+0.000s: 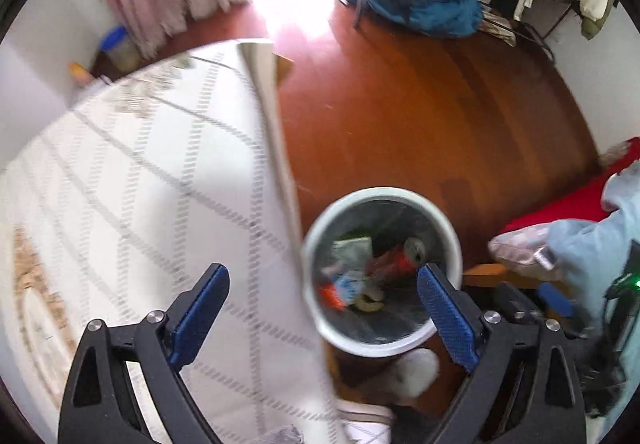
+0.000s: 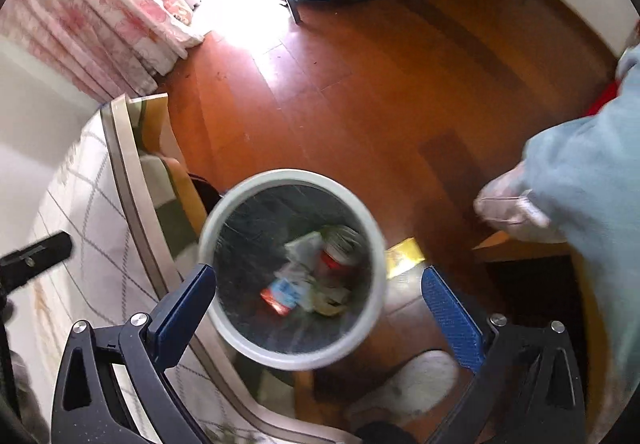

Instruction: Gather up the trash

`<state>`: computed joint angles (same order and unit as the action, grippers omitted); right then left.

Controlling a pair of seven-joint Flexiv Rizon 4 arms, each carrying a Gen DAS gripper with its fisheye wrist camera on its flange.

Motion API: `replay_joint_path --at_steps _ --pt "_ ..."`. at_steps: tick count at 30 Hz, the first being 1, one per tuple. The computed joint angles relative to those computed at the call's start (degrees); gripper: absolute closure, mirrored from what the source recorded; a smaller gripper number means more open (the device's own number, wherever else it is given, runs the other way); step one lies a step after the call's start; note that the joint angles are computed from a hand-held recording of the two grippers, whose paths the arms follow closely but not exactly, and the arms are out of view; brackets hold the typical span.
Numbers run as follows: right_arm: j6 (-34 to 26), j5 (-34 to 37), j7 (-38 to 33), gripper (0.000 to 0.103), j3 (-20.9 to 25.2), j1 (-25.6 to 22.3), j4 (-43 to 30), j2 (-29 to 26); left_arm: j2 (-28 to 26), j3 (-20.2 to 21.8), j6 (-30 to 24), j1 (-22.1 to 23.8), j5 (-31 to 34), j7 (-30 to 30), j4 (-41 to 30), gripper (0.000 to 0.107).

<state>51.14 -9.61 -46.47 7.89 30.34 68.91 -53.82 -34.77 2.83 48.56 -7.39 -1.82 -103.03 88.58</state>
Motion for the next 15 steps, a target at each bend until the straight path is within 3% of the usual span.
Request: replay_joint_path --at_steps 5,15 --pt "-2.09 -4.50 1.75 0.000 -2.17 2.77 8.56 7.59 7.23 2.35 1.90 -2.39 4.63 -3.81 8.33 0.011" --pt "3.16 -10.74 8.15 0.000 -0.22 4.40 27.48 26.34 22.15 0.88 5.88 -2.69 8.17 -8.13 21.38 0.011"
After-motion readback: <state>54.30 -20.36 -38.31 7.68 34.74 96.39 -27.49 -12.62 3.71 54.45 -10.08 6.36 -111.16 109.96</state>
